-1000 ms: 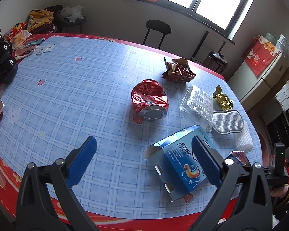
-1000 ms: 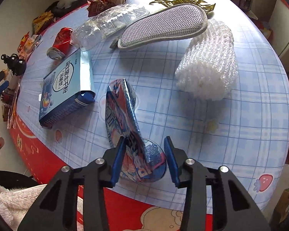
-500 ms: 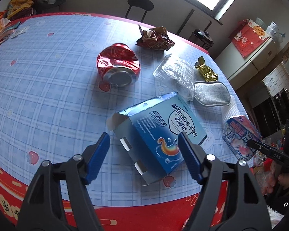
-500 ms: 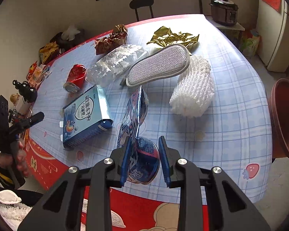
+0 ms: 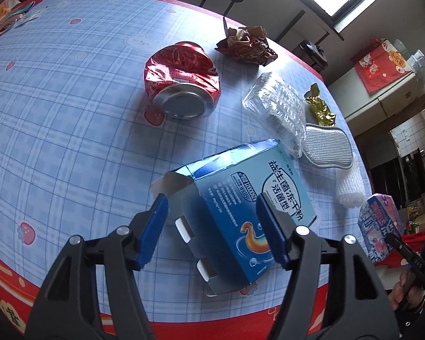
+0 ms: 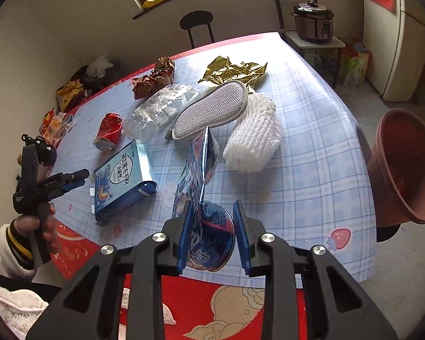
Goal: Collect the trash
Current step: 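Hold the wrapper in the right tool while the left tool grasps the blue box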
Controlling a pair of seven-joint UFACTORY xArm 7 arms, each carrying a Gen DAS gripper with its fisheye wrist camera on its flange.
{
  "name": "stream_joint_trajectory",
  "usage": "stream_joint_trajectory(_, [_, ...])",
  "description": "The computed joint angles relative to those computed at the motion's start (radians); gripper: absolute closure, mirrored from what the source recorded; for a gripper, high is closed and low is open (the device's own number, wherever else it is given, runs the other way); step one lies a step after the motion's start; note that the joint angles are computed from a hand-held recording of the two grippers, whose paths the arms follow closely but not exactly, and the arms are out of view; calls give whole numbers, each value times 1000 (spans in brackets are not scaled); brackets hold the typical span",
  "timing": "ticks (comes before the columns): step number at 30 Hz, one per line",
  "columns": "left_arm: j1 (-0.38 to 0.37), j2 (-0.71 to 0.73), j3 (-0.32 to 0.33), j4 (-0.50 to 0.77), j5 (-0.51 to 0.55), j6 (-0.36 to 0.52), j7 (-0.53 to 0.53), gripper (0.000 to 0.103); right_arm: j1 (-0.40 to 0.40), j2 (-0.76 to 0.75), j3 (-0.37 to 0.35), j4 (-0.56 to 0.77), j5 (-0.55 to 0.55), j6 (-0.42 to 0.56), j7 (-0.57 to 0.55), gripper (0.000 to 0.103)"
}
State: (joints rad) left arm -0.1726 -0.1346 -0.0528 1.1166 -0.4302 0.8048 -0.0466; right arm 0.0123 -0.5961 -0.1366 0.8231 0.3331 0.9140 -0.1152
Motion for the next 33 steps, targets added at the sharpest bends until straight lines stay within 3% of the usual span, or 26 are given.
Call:
stream_joint_trajectory(5, [6,56,7,37,-35,13,27,49,-14,1,-5,-4,-6,6,7,74])
stream_joint_trajectory(8, [8,70,-5,43,-20,26,26,49,-15,5,-4,-3,-5,2,7,74])
stream_joint_trajectory(10, [9,66,-10,41,-3,30,12,47,-13,8,-2,-2,-4,1,7,74])
stream_joint_trajectory(13, [12,38,-7,14,-17,34,-17,35,-9,18,-2,3,1,-3,5,74])
stream_joint_trajectory(19, [6,-46,1,-73,-47,57,-80,34,11,58,-1,24,27,-15,-16,74])
stream_joint_trajectory(25, [-17,-103,2,-149,-51,52,-116,49,21,81,10,43,39,-12,-33,74])
stream_joint_trajectory(29, [-9,-132,11,-172,-27,50,-152,70,14,75,12,39,37,-10,-30,74])
stream_joint_trajectory(33, [-16,-143,34,-183,-63,81,-120,73,8,73,9,34,37,-11,-23,74])
